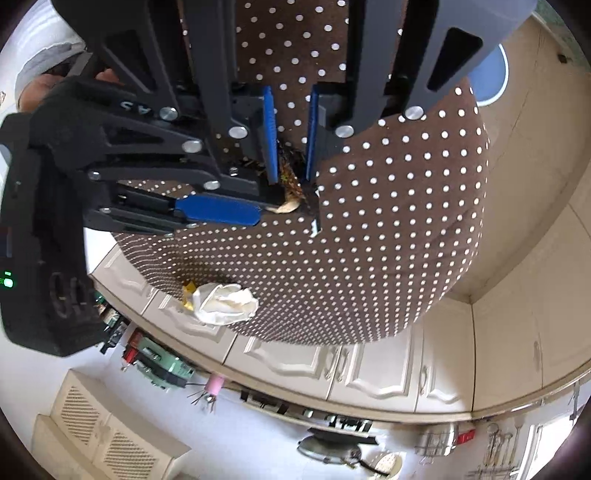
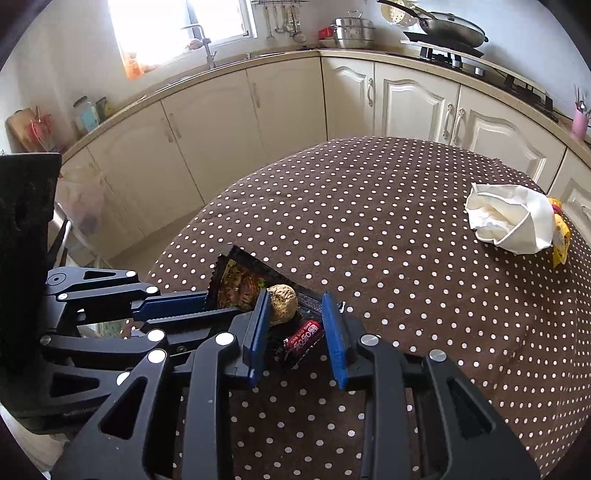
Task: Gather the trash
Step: 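Grasp the dark snack tray with the left tool while the right tool grasps the cookie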
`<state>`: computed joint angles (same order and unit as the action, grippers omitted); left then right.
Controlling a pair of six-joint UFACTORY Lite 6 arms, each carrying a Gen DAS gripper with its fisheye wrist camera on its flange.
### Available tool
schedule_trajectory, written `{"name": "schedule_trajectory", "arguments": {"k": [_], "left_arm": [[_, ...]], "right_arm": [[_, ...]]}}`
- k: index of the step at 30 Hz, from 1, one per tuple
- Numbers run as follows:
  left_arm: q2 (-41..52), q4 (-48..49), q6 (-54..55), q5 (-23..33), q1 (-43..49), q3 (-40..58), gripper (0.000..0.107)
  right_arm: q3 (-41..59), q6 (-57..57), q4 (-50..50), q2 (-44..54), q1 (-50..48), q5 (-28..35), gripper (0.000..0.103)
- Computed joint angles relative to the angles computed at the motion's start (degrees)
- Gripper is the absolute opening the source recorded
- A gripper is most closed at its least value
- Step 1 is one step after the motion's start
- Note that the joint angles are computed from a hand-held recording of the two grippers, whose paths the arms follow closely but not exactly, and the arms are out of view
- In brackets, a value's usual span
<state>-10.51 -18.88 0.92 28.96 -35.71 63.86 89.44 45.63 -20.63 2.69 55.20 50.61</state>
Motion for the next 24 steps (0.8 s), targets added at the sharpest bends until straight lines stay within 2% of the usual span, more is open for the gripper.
{"name": "schedule_trajectory", "arguments": {"k": [3, 6, 10, 13, 18, 22, 23, 24], "left_arm": [[-0.88, 3.21, -2.70, -0.72, -0.87, 0.06, 0.010], [-1.06, 12.77, -11.61, 0.51, -2.42, 1.77, 0.009], [-2.96, 13.20, -11.37, 2.06, -0.93, 2.47, 0.009], [-3.88, 16.17, -14.19, 3.26, -1.14, 2.63, 0.009], [-5.38, 17.35, -15.86, 4.59, -2.18, 2.20, 0.009], [-6.66, 18.71, -17.28, 5.25, -2.88, 0.95, 0.008], [-7.28, 18.82, -17.48, 5.35, -2.77, 0.24, 0.008], [-7.60, 18.42, -17.23, 5.30, -2.50, -0.12, 0.008]], "right_arm": [[0.84, 7.21, -7.22, 0.46, 2.65, 3.72, 0.036], [0.93, 13.27, -12.84, 0.73, 5.08, 8.38, 0.036], [-3.02, 17.27, -13.38, -2.32, 5.19, 7.59, 0.038], [-4.85, 19.08, -13.89, -4.65, 5.84, 5.95, 0.045], [0.45, 19.02, -13.31, -1.63, 7.47, 5.42, 0.051], [7.06, 15.99, -10.70, 5.33, 8.22, 7.14, 0.049], [7.07, 15.50, -9.17, 6.03, 7.48, 6.23, 0.043], [6.80, 15.33, -8.14, 6.30, 7.15, 5.65, 0.030]]}}
